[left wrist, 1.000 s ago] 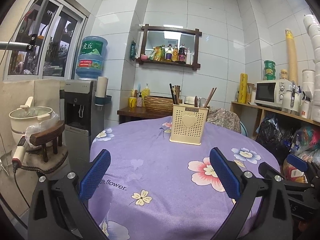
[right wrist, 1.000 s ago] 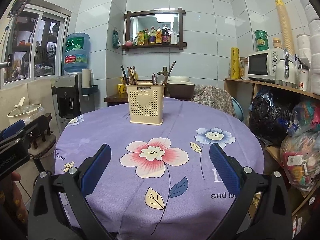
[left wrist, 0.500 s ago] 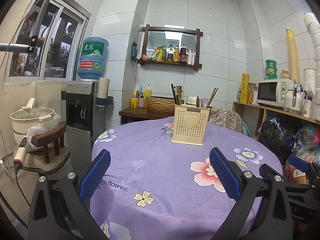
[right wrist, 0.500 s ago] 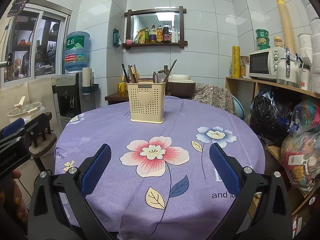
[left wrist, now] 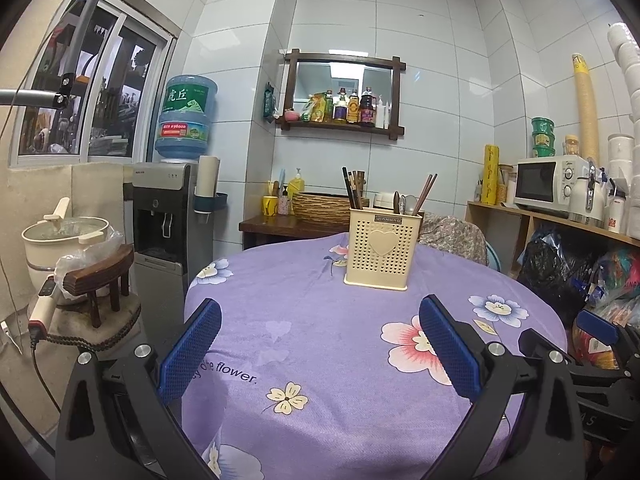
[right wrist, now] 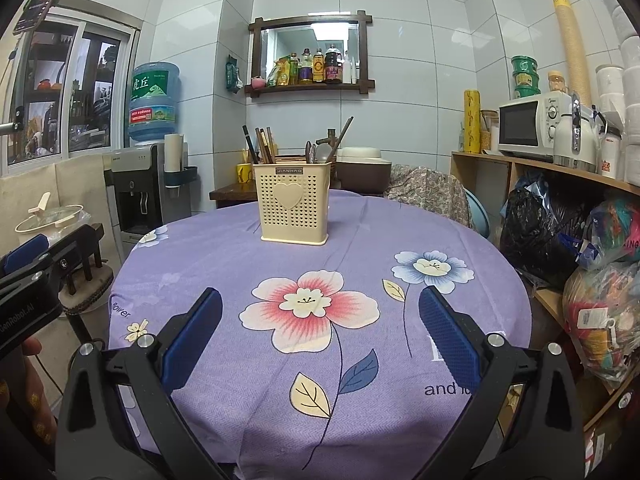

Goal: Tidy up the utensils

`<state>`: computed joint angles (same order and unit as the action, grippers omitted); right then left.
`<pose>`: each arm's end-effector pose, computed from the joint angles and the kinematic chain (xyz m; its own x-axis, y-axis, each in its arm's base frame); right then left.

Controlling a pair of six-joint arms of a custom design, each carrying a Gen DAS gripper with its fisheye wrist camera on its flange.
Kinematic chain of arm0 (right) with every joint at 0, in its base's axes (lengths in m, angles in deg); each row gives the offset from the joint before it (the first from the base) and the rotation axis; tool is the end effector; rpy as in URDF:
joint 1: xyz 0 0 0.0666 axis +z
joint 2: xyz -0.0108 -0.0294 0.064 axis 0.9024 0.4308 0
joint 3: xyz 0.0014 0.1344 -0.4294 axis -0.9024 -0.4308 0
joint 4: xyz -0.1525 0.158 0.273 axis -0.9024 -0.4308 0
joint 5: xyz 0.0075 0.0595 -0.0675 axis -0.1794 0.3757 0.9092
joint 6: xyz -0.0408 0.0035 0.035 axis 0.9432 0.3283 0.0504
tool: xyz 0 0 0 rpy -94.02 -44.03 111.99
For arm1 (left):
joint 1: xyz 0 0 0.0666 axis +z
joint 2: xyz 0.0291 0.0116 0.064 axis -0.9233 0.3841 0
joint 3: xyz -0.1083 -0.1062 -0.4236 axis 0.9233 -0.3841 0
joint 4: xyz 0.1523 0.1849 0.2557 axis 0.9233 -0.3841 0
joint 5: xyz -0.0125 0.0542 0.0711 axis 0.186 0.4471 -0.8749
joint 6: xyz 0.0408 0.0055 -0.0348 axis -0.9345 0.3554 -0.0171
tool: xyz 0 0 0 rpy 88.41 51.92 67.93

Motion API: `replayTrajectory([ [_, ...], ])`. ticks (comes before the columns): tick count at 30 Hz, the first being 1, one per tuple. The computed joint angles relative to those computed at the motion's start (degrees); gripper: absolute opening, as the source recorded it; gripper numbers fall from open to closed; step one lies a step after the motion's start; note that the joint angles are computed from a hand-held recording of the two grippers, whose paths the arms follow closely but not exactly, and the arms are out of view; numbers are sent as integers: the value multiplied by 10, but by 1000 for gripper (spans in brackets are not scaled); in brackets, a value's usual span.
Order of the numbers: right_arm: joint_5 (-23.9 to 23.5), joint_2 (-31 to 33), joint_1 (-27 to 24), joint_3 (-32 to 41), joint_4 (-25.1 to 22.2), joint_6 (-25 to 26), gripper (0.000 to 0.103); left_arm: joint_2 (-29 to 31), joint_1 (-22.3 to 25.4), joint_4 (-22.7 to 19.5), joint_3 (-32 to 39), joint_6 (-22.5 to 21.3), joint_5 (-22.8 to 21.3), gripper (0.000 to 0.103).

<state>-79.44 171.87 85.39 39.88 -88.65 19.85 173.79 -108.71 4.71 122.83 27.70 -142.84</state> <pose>0.4942 0.1860 0.5146 -0.2664 -0.0719 -0.9612 -0.2924 0.9563 0.0095 0.4306 -0.3401 0.5216 -0.1457 -0.1161 -0.9825 -0.2671 0.9608 -0.0739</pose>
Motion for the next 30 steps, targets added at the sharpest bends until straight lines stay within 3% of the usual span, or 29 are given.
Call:
replayTrajectory([
  [21, 3, 3, 4, -2, 0, -4, 97, 0, 3, -18, 7, 10, 4, 98],
  [30, 3, 3, 4, -1, -2, -5, 97, -2, 5, -5, 0, -3, 9, 98],
])
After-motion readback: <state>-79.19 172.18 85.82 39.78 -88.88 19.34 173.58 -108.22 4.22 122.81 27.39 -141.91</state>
